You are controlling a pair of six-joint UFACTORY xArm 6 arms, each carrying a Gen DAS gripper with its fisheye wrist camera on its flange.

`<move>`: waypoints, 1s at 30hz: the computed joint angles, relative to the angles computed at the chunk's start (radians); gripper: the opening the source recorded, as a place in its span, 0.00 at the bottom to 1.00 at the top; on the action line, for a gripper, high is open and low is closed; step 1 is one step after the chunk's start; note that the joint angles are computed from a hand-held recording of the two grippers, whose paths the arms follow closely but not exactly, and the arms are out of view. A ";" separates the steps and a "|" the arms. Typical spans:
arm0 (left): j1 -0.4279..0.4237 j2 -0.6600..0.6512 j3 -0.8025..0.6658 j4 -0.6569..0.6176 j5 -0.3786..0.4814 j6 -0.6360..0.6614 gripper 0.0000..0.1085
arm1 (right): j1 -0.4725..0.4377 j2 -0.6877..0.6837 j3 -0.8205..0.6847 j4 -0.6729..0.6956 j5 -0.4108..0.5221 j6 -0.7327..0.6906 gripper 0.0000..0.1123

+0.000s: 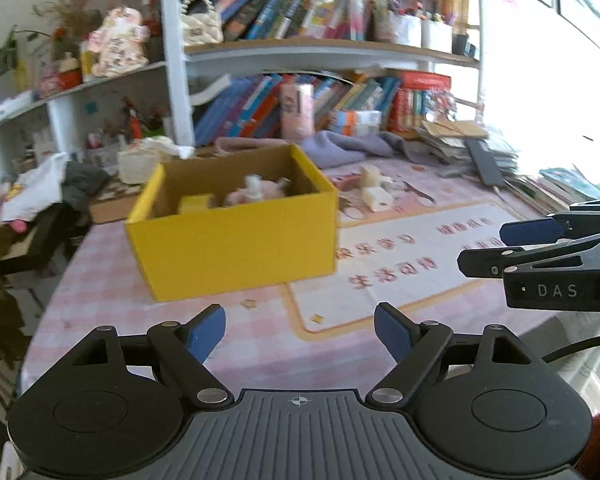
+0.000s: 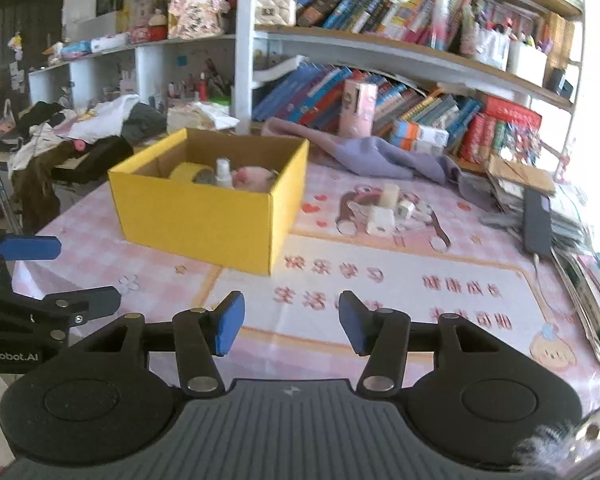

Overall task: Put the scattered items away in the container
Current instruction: 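Withdraw both tools from the box toward the white chargers on the mat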

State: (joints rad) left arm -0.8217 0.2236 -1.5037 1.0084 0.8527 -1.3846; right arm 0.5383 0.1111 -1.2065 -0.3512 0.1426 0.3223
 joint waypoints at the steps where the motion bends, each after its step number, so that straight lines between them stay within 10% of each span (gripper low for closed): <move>1: 0.004 0.009 -0.007 -0.015 -0.017 0.014 0.77 | -0.006 -0.009 0.012 -0.017 0.005 0.024 0.45; 30: 0.054 0.410 -0.489 -0.387 -0.147 0.531 0.78 | -0.135 0.027 -0.024 -0.046 0.147 0.150 0.53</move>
